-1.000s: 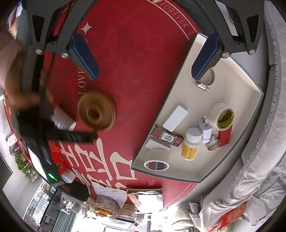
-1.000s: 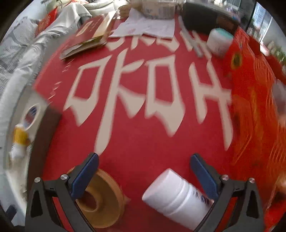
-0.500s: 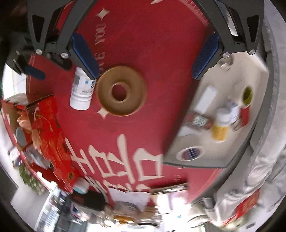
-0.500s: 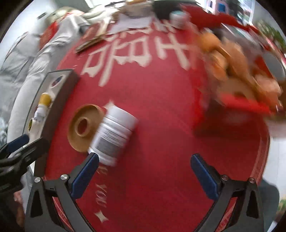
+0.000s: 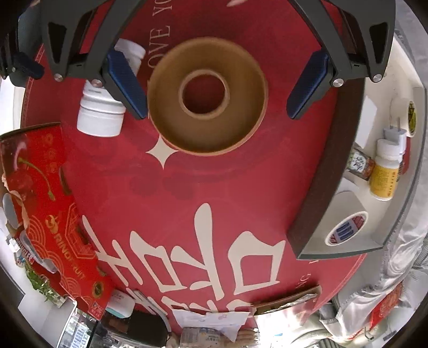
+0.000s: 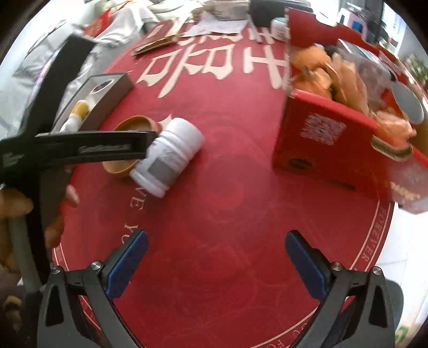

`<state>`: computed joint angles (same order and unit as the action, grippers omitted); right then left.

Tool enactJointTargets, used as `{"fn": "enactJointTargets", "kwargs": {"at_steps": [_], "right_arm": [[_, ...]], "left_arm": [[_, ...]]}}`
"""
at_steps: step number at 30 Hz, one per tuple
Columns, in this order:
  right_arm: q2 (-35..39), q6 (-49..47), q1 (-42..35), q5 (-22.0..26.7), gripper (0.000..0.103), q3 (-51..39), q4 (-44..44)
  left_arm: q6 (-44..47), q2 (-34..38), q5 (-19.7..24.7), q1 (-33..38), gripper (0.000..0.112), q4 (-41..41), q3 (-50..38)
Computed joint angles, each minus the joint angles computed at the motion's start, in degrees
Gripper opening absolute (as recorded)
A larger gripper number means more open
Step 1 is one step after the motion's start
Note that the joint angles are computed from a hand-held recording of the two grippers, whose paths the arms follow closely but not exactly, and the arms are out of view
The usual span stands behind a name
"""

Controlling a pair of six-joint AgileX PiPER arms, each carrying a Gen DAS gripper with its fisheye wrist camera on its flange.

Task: Organize rigid objects
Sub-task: 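Grasp the brown ring spool by its rim with the left gripper, then grasp the white pill bottle with the right gripper, then carry the ring spool and pill bottle over the white tray with both grippers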

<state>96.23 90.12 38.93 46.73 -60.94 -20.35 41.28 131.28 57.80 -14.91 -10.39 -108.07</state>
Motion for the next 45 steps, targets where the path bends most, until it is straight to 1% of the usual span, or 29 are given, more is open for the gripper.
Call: {"fn": "enactJointTargets", "kwargs": {"at_steps": [1,2,3,8,9,11,14,17,19,21,22,25,27,30,31,32,33,35,36,37,38,39,40,41,42,43,44,45], "right_arm": [[0.2,-0.4,0.0,-0.1,0.103,-0.3,0.1],[0.3,-0.5,0.0,-0.1,0.103,-0.5,0.1],[0.5,-0.8,0.0,-0.1,0.103,-0.8,0.1],[1.1,-1.7,0.8,0.9,0.103,-2.3,-0.6],[1.1,-1.9,1.0,1.5,0.103,-2.7,-0.8],[1.3,-2.2,1.5,2.7,0.103,-3.5,-1.5],[2.4,-4.3,1.2,3.2,0.103,-4.7,-1.6],[3.4,-3.9,-0.4,2.3,0.103,-5.2,-1.1],[3.3,-0.8,-1.4,1.5,0.103,-4.7,-1.2],[2.9,3.0,-2.9,0.6,0.103,-3.7,-0.2],[2.1,5.7,-3.7,-0.8,0.103,-2.4,0.3],[0.4,11.3,-5.6,-4.5,0.103,0.3,0.7],[1.1,11.5,-7.1,-4.8,0.103,-0.2,1.9],[3.8,9.9,-9.0,-4.1,0.103,-3.4,3.8],[4.6,9.3,-9.8,-4.9,0.103,-4.0,4.6],[5.7,8.0,-11.0,-6.0,0.100,-5.0,6.3],[6.5,6.5,-11.8,-6.3,0.098,-5.7,7.8],[9.8,2.9,-12.8,-1.4,0.095,-11.1,9.9],[11.3,0.8,-13.3,0.2,0.095,-13.4,10.7],[13.0,-1.3,-13.7,2.3,0.094,-16.1,11.3],[15.9,-4.5,-13.9,6.8,0.092,-20.8,12.0],[18.0,-5.9,-13.6,10.1,0.087,-24.3,11.3],[19.8,-7.0,-13.4,13.3,0.074,-27.5,10.6],[21.3,-8.1,-13.0,16.3,0.057,-30.4,9.8],[21.6,-8.5,-12.9,17.1,0.046,-31.0,9.5],[20.9,-9.2,-13.0,16.0,0.041,-30.0,9.8],[18.9,-9.5,-13.4,12.6,0.041,-26.8,11.1],[17.3,-9.3,-13.6,10.3,0.041,-24.2,12.0]], "left_arm": [[-0.2,1.2,1.8,0.0,0.103,-0.2,-1.8],[-0.6,1.2,1.4,-0.7,0.103,2.0,-1.4],[0.7,0.4,0.2,-1.0,0.103,1.8,-0.2],[-0.7,2.1,4.9,-1.2,0.102,2.1,-5.6],[-0.6,2.2,5.3,-1.2,0.100,2.1,-5.9],[0.6,1.1,6.0,-0.6,0.089,1.4,-5.9],[0.9,0.2,6.5,0.6,0.089,1.8,-4.9],[1.7,-1.2,5.7,2.5,0.089,1.1,-3.1],[1.6,-1.4,5.3,3.0,0.089,0.9,-2.8],[0.4,-0.6,6.6,2.6,0.089,1.3,-4.8],[0.6,-0.3,6.6,2.2,0.089,1.1,-5.6],[1.5,-0.5,3.7,0.4,0.089,1.9,-4.8],[1.3,-0.1,3.7,0.0,0.090,2.3,-5.5],[0.3,1.1,5.7,1.0,0.090,1.6,-7.5],[1.6,0.4,4.7,2.2,0.091,0.9,-5.6],[2.2,0.0,3.8,2.7,0.092,0.5,-4.0],[2.1,0.4,4.1,2.7,0.095,0.6,-4.8],[1.7,1.7,4.5,2.6,0.101,1.3,-6.7],[1.9,2.0,4.7,2.8,0.103,1.2,-7.2],[2.0,2.7,5.2,2.7,0.103,0.8,-8.2],[2.1,3.5,6.1,2.7,0.103,0.3,-9.5],[2.1,4.6,6.5,2.3,0.103,0.2,-11.2],[2.5,5.2,6.9,2.5,0.103,-0.1,-12.1],[2.8,5.3,6.7,2.4,0.103,-0.1,-12.2],[2.9,5.0,6.1,2.4,0.103,-0.1,-11.4],[3.1,4.6,5.4,2.3,0.101,0.1,-10.7],[3.5,4.3,5.4,2.4,0.098,-0.3,-10.3],[4.3,3.4,5.5,2.6,0.091,-1.1,-8.9]]}}
